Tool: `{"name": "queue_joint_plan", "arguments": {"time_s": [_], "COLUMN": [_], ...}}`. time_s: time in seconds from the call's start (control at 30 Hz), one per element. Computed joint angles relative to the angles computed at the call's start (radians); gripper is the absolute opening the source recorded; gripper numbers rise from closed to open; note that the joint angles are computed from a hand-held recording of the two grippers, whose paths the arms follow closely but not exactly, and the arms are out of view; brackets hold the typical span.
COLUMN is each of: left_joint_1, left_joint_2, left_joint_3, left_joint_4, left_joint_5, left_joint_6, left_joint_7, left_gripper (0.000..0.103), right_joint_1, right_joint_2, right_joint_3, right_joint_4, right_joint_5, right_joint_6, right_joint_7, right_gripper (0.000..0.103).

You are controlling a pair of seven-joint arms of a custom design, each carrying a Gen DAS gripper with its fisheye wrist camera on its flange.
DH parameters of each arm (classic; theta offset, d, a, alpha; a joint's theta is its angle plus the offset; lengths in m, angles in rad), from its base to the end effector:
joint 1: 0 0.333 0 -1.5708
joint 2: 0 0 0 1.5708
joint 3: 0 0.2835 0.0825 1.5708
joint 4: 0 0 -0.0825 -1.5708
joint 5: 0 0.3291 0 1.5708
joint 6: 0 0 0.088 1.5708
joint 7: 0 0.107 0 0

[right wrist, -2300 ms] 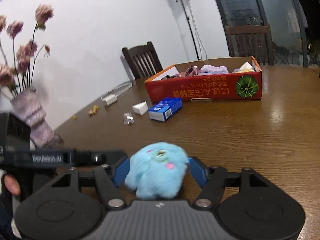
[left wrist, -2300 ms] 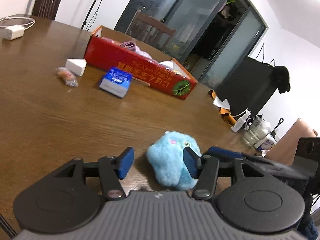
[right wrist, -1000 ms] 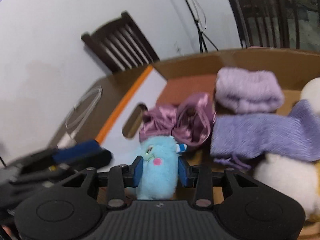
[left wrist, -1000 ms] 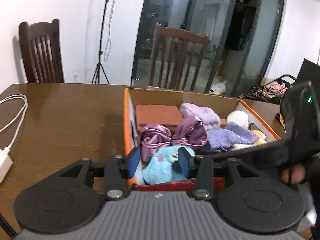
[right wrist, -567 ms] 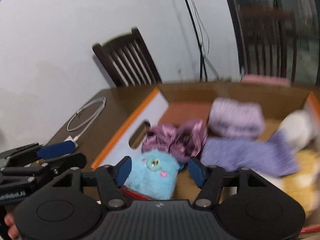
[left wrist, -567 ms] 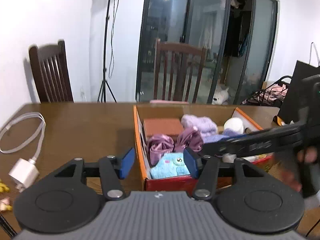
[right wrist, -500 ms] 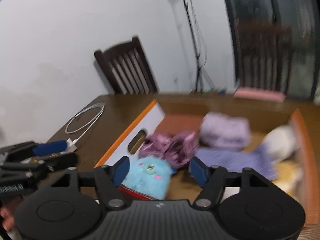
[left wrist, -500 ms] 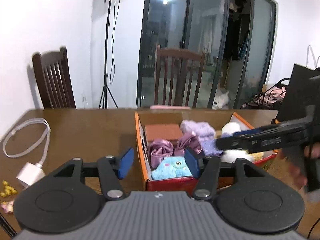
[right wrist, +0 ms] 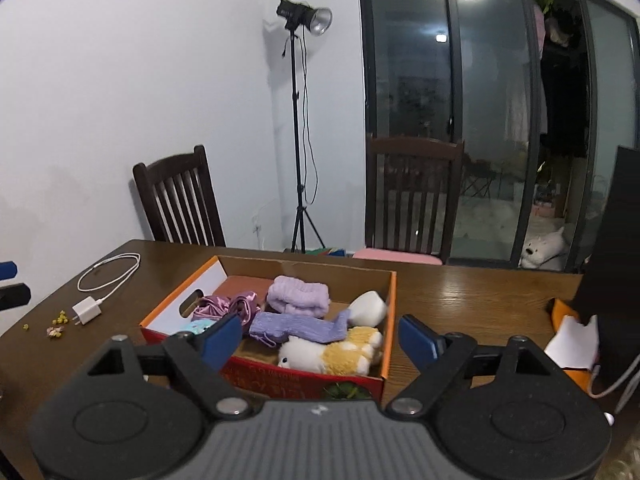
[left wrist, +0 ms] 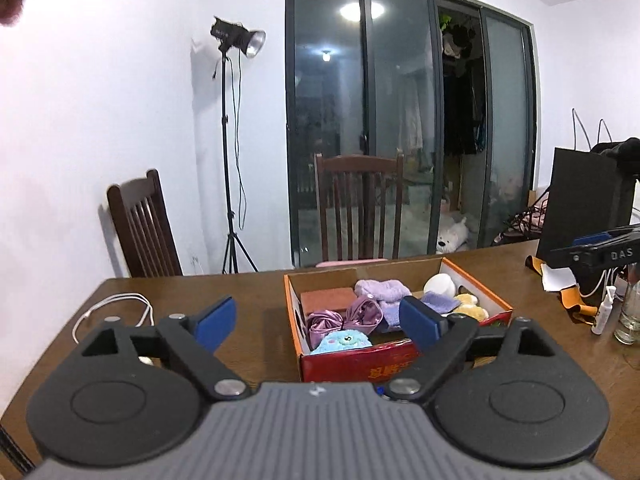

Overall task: Organize soft objects
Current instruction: 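Open both tools over the box and withdraw them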

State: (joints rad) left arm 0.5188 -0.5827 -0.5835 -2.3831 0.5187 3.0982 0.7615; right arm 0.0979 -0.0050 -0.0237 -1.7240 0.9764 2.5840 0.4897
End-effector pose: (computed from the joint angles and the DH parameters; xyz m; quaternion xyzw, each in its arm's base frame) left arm 0.4037 -0.1248 0.6080 -0.6029 0.5434 -0.3725 0.4500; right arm 0.5557 0.0263 0.6396 -0.7315 0.4172 -0.2464 0.4797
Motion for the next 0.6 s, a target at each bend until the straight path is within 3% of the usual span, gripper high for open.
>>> {"name": "queue_joint_plan", "arguments": {"time_s": [0.1, 0.2, 0.3, 0.37, 0.43, 0.6], "left_joint_1": [-0.017, 0.014, 0.075, 0.067, 0.036, -0.122], "left_joint_2": [-0.064, -0.149, -0.287, -0.353, -0.410, -0.479], "left_joint_3": [0.003, -0.037, -0.116, -0.143, -0.171, -0.211], "left_joint_4": [-0.039, -0.091, -0.193, -0.258, -0.324, -0.448], "left_joint_5": [-0.009, -0.027, -0.055, -0.078, -0.117, -0.206], "left_joint_6": [0.008, 0.021, 0.099, 0.122, 0.133, 0.035], "left_joint_7": [-0.016, -0.055, -0.111, -0.112, -0.129, -0.191], "left_gripper": [0.095, 0.098, 0.103, 0.103, 0.103, 0.103], "right_joint_1": [0.002, 0.028, 0.081, 0.106, 0.110, 0.090], "right_joint_2": [-0.076, -0.155, -0.252, -0.311, -0.367, -0.492], "right_joint_3": [-0.013, -0.042, -0.086, -0.103, -0.104, -0.086], "right_joint_4": [-0.085, -0.181, -0.312, -0.400, -0.488, -0.710], "right_joint_5": [0.058, 0.161, 0.372, 0.505, 0.586, 0.571], "right_joint_6": [0.016, 0.046, 0.083, 0.097, 0.109, 0.113], "right_joint_7": [-0.068, -0.172, -0.392, -0.537, -0.630, -0.664], "right_gripper": [0.089, 0.090, 0.092, 0.093, 0.094, 0.094]}}
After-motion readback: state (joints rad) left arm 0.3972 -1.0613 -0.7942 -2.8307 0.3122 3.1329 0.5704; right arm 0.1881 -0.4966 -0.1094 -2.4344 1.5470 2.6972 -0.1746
